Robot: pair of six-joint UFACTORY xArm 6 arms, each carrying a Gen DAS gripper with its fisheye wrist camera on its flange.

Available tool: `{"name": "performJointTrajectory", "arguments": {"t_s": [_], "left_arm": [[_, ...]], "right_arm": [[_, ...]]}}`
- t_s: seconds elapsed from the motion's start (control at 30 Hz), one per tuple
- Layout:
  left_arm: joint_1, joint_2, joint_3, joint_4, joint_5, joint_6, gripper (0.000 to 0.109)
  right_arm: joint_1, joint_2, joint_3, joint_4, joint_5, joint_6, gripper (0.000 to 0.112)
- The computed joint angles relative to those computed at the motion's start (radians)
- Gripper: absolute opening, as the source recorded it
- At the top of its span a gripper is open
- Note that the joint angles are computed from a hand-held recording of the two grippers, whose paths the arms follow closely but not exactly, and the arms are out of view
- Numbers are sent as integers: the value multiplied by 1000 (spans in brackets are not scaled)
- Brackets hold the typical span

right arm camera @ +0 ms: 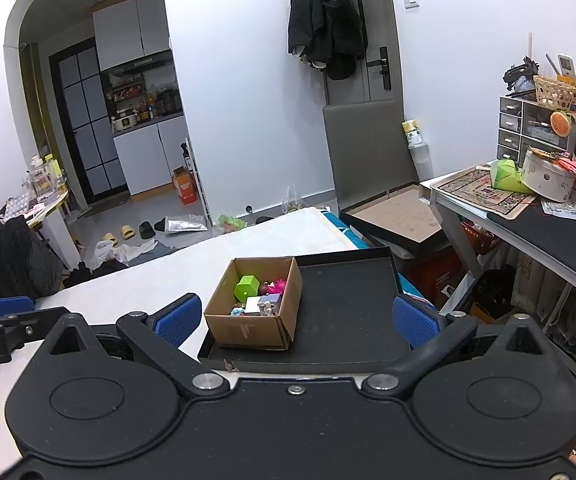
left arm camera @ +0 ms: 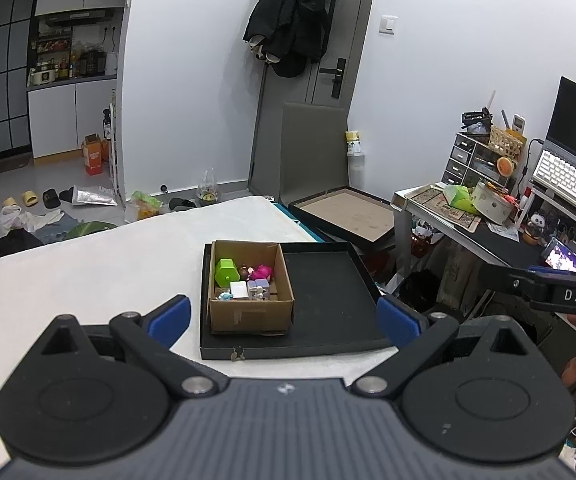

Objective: Organize rigid objects

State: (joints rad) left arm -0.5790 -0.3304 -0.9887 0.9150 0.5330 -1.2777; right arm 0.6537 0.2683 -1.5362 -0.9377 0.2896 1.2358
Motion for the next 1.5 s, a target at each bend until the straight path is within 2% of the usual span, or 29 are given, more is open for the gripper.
{"name": "performJointTrajectory", "arguments": {"t_s": [0.23,0.5,0.9,1.5], "left_arm": [[6,-8,9,-7,-5,9,99],[4,-6,8,-6,-1,8,99],[2,-12,18,0,-2,11,99],[1,-26,36,-9,0,19,99]], "right_arm": [[2,2,0,13,3,-11,103],[-4,1,16,76,-36,-63,103],[-6,-12,32,19,-34,-2,103],[-4,-11,33,24,-32,-4,103]]}}
